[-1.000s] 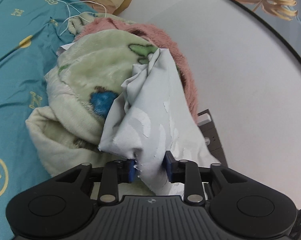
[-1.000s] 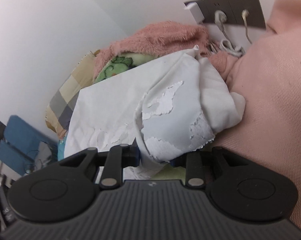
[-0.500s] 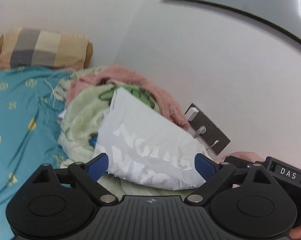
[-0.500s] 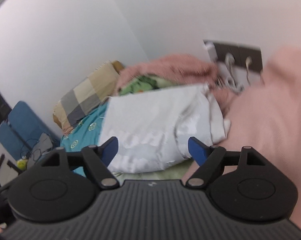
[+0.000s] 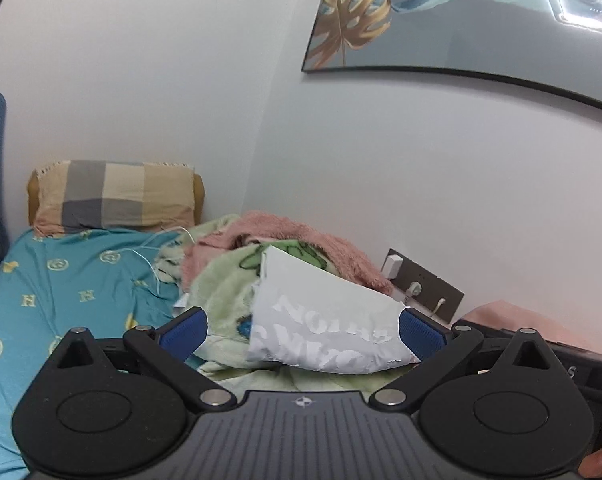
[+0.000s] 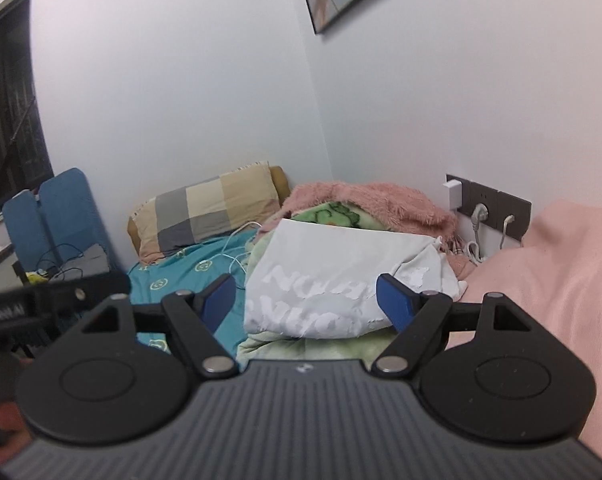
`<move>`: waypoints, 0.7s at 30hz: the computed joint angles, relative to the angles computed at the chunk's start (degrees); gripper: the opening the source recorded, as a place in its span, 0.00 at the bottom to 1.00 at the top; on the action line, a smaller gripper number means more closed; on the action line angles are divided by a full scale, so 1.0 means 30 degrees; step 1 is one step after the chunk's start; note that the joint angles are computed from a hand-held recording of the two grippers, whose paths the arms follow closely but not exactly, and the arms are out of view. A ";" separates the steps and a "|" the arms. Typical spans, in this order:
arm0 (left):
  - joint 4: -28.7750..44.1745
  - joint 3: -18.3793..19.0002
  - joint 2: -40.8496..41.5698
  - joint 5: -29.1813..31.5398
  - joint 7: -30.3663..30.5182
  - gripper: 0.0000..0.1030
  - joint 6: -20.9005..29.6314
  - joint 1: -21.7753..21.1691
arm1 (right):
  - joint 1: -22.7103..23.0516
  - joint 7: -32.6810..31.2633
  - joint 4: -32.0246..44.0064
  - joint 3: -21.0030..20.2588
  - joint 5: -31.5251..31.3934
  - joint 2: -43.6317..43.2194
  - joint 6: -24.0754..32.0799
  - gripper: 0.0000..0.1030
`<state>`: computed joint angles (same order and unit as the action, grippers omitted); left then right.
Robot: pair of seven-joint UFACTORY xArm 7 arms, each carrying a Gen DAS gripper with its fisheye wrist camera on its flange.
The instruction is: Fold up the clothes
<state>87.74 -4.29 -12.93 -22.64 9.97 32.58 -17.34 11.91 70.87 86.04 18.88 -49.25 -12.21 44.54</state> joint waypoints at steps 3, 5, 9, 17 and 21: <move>-0.1626 0.0215 -0.1222 -0.0106 0.0684 1.00 -0.0531 -0.0070 | 0.0076 0.0847 -0.0309 0.0608 -0.1174 0.0016 0.0373 0.77; -0.2677 0.0016 -0.1997 0.0765 0.0627 1.00 -0.0925 0.0166 | 0.0272 0.1062 -0.0215 0.0863 -0.1793 0.0249 0.0715 0.77; -0.4419 0.0283 -0.3323 0.1139 0.1206 1.00 -0.1577 -0.0232 | 0.0960 0.1589 0.0119 0.1220 -0.3402 0.0730 0.1837 0.77; -0.6234 0.0816 -0.4363 0.1397 0.1697 1.00 -0.3041 -0.1073 | 0.2729 0.2675 0.0238 0.1684 -0.6659 0.1155 0.4637 0.77; -0.6561 0.1407 -0.4275 0.0607 0.1805 1.00 -0.3450 -0.1537 | 0.3480 0.3448 0.0030 0.1571 -0.7369 0.1309 0.5567 0.77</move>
<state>68.06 -0.07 -25.75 -20.82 15.39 22.23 -21.95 22.35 81.21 86.13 23.60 -71.36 -8.28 61.24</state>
